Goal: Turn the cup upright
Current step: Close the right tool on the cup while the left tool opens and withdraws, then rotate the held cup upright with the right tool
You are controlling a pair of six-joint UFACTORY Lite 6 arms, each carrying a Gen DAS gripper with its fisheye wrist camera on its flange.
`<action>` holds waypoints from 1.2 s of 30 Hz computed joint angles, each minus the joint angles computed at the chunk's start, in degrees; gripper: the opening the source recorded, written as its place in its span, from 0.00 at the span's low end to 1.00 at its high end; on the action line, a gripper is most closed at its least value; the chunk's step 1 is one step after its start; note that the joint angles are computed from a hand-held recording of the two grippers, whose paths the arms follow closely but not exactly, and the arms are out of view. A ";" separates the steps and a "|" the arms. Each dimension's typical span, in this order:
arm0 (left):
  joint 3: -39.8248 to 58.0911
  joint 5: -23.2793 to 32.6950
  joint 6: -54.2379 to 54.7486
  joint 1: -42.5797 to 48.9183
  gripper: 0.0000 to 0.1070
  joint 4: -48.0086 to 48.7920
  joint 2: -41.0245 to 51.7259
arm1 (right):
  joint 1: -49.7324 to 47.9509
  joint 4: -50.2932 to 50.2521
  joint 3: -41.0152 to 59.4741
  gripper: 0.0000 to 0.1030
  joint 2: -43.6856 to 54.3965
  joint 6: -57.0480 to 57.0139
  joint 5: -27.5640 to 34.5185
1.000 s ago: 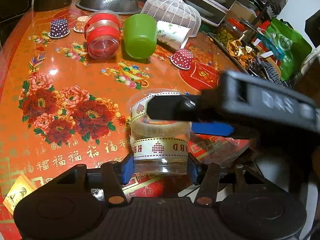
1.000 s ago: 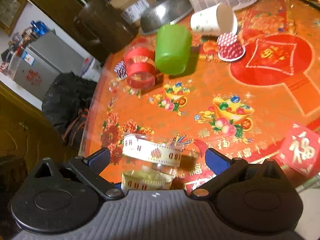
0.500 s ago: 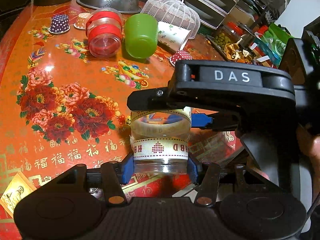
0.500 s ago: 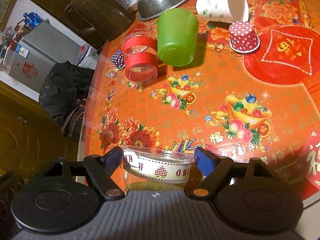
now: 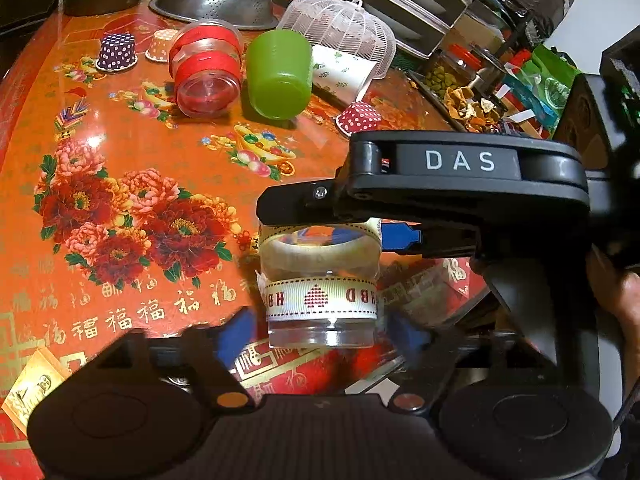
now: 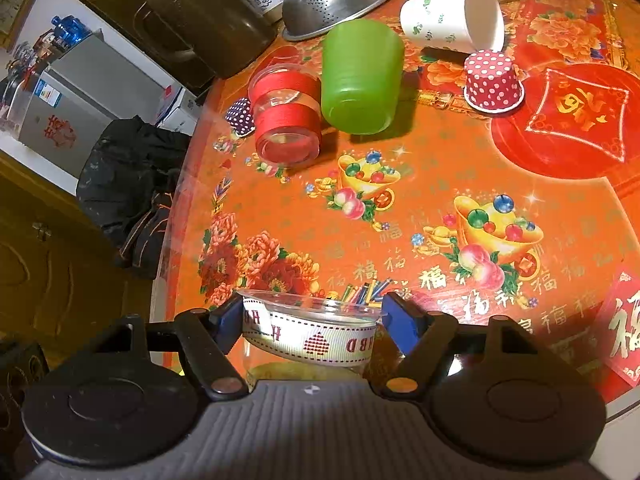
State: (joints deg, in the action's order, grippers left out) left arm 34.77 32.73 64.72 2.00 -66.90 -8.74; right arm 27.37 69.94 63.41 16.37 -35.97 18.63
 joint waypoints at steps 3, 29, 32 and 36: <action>-1.88 1.03 1.52 2.09 0.83 1.00 -2.39 | -0.19 1.14 -0.47 0.71 -0.40 -1.02 0.05; -8.24 32.48 30.33 41.45 0.85 -12.53 -11.34 | 27.84 -17.18 -23.02 0.71 -14.54 10.19 -65.29; -10.96 33.36 34.15 41.63 0.85 -15.07 -13.66 | 30.13 -20.03 -26.26 0.71 -9.29 14.95 -78.32; -13.35 34.89 37.26 42.31 0.85 -17.62 -15.39 | 31.69 -24.22 -28.07 0.71 2.10 23.83 -95.16</action>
